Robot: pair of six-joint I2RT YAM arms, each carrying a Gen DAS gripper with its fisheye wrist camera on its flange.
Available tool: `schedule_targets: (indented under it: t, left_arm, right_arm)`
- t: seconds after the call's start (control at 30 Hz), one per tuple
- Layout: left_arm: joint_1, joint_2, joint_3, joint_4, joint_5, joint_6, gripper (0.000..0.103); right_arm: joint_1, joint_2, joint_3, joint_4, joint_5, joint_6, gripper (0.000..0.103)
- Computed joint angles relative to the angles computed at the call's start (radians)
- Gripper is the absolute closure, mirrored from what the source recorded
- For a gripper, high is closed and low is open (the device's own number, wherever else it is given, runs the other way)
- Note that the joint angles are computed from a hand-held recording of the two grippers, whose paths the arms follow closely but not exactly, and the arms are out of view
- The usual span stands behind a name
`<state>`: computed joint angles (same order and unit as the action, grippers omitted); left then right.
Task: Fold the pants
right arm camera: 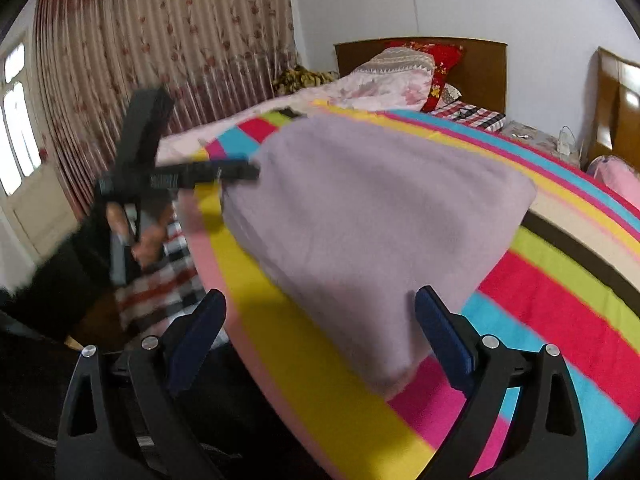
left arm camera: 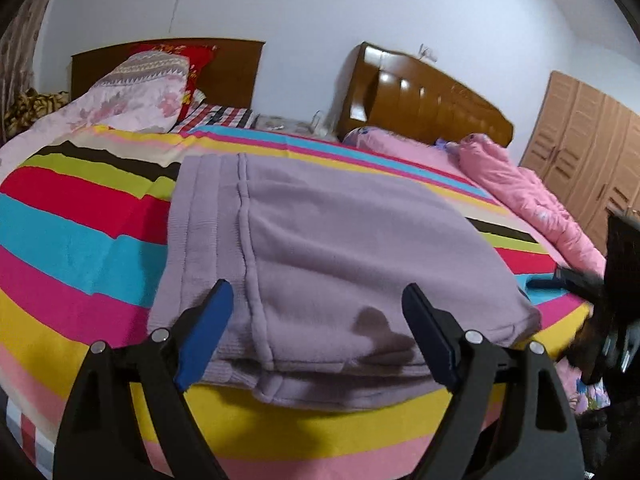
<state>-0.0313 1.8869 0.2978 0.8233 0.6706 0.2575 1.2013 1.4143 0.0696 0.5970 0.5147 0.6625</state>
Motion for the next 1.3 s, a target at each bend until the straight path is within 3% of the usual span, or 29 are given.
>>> schedule_targets:
  t: [0.07, 0.13, 0.2, 0.3, 0.37, 0.4, 0.47, 0.57, 0.63, 0.77, 0.83, 0.9, 0.93, 1.0, 1.1, 1.2, 1.23, 1.3]
  left_arm:
    - [-0.009, 0.004, 0.014, 0.005, 0.003, -0.022, 0.017]
    - [0.002, 0.023, 0.007, 0.040, 0.030, -0.026, 0.014]
    - [-0.002, 0.044, -0.016, 0.103, 0.028, -0.025, 0.014]
    - [-0.011, 0.036, -0.024, 0.094, 0.006, 0.019, 0.014]
    - [-0.014, 0.022, -0.014, 0.055, -0.001, 0.039, 0.014]
    - [-0.010, 0.022, -0.007, 0.043, 0.005, 0.045, 0.014]
    - [0.006, 0.036, 0.000, 0.042, 0.032, 0.052, 0.014]
    - [0.018, 0.055, 0.005, 0.058, 0.053, 0.055, 0.014]
    - [0.009, 0.059, 0.006, 0.068, 0.038, 0.054, 0.014]
    - [-0.010, 0.047, -0.002, 0.067, -0.003, 0.065, 0.013]
    - [-0.012, 0.041, -0.007, 0.065, -0.010, 0.068, 0.013]
    - [-0.013, 0.043, -0.010, 0.073, -0.010, 0.068, 0.013]
    - [-0.013, 0.041, -0.012, 0.075, -0.011, 0.067, 0.013]
    - [-0.014, 0.042, -0.017, 0.084, -0.015, 0.065, 0.013]
    - [-0.026, 0.038, -0.023, 0.094, -0.032, 0.057, 0.012]
    - [-0.052, 0.018, -0.031, 0.083, -0.077, 0.060, 0.011]
    - [-0.064, 0.011, -0.035, 0.083, -0.098, 0.061, 0.011]
    - [-0.082, -0.009, -0.036, 0.061, -0.130, 0.061, 0.011]
  right_arm:
    - [-0.099, -0.173, -0.006, -0.093, -0.056, -0.092, 0.011]
    - [-0.300, -0.208, 0.044, -0.102, -0.209, -0.210, 0.011]
    - [-0.468, -0.066, 0.153, -0.065, -0.345, -0.291, 0.011]
    - [-0.619, 0.150, 0.351, -0.169, -0.548, -0.360, 0.011]
    - [-0.660, 0.342, 0.531, -0.346, -0.466, -0.423, 0.011]
    - [-0.724, 0.400, 0.560, -0.359, -0.519, -0.436, 0.011]
    - [-0.818, 0.389, 0.516, -0.293, -0.608, -0.383, 0.012]
    - [-0.798, 0.285, 0.502, -0.342, -0.542, -0.310, 0.011]
    - [-0.755, 0.259, 0.533, -0.352, -0.568, -0.333, 0.009]
    - [-0.690, 0.391, 0.748, -0.468, -0.641, -0.420, 0.008]
    - [-0.719, 0.540, 0.922, -0.614, -0.725, -0.453, 0.008]
    - [-0.770, 0.645, 1.050, -0.717, -0.698, -0.473, 0.009]
    - [-0.796, 0.637, 1.045, -0.692, -0.715, -0.451, 0.009]
    - [-0.812, 0.583, 1.018, -0.670, -0.643, -0.362, 0.009]
    - [-0.824, 0.521, 0.964, -0.584, -0.791, -0.322, 0.008]
    - [-0.775, 0.569, 1.010, -0.649, -0.920, -0.383, 0.008]
    - [-0.757, 0.609, 1.044, -0.685, -0.922, -0.421, 0.008]
    - [-0.731, 0.672, 1.093, -0.738, -0.761, -0.414, 0.008]
